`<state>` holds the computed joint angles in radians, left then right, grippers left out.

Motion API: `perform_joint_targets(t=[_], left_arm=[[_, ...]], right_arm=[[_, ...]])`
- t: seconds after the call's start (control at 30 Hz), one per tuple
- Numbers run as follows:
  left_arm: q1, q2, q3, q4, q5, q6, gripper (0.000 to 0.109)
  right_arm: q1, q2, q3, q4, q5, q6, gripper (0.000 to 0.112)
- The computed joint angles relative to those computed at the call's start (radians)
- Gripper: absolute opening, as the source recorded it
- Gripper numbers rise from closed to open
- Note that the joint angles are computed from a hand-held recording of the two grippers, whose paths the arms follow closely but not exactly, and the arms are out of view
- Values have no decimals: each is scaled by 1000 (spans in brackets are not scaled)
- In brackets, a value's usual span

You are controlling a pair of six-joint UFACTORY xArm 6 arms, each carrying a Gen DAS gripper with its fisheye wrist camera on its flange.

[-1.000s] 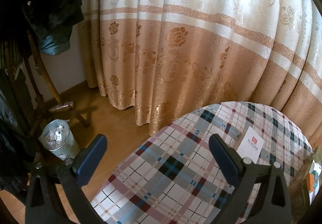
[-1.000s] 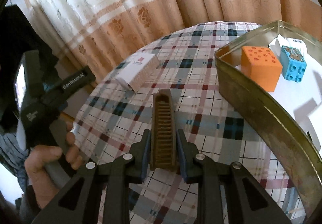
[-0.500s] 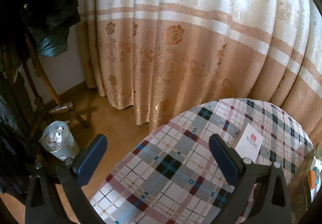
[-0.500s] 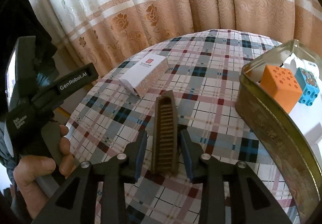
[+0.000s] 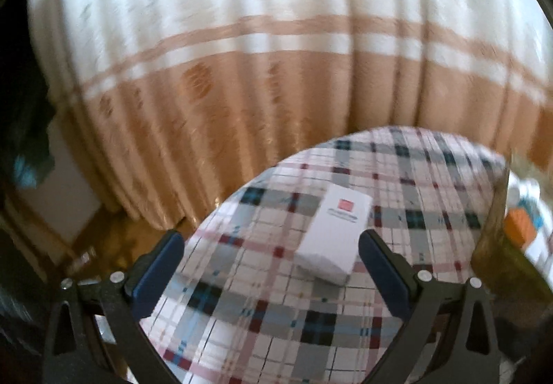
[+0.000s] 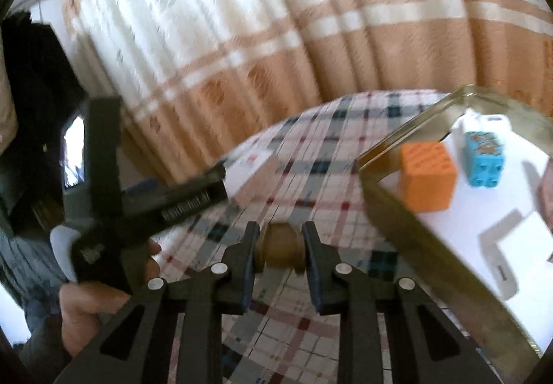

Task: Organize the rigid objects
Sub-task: 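Lift the brown bar with the right gripper while the left grasps the white box, then carry the brown bar with the right gripper while the left carries the white box over the tray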

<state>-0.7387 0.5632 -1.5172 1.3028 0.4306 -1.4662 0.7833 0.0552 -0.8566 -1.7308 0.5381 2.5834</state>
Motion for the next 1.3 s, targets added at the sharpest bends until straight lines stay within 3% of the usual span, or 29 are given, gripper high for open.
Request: perform_joint_targets(t=[0.17, 0.27, 0.47, 0.6, 0.73, 0.93, 1.1, 1.3], left_arm=[[5, 65, -78, -211, -10, 247, 102], [7, 101, -119, -307, -12, 346, 101], [5, 179, -200, -563, 5, 560, 78], [14, 176, -190, -535, -26, 521, 65], [17, 169, -176, -521, -51, 505, 41], [26, 129, -110, -513, -105, 439, 41], [12, 56, -38, -235, -91, 180, 41], [29, -36, 67, -178, -86, 74, 41]], right_arm=[[-44, 25, -17, -10, -104, 27, 27], [-37, 17, -9, 19, -100, -12, 27], [-58, 32, -9, 29, -158, 0, 28], [-63, 41, -12, 62, -167, -25, 28], [-65, 54, -21, 90, -176, -62, 28], [-71, 67, -32, 103, -179, -81, 28], [-62, 108, -83, 192, -163, -218, 28], [-65, 149, -125, 349, -141, -382, 30]])
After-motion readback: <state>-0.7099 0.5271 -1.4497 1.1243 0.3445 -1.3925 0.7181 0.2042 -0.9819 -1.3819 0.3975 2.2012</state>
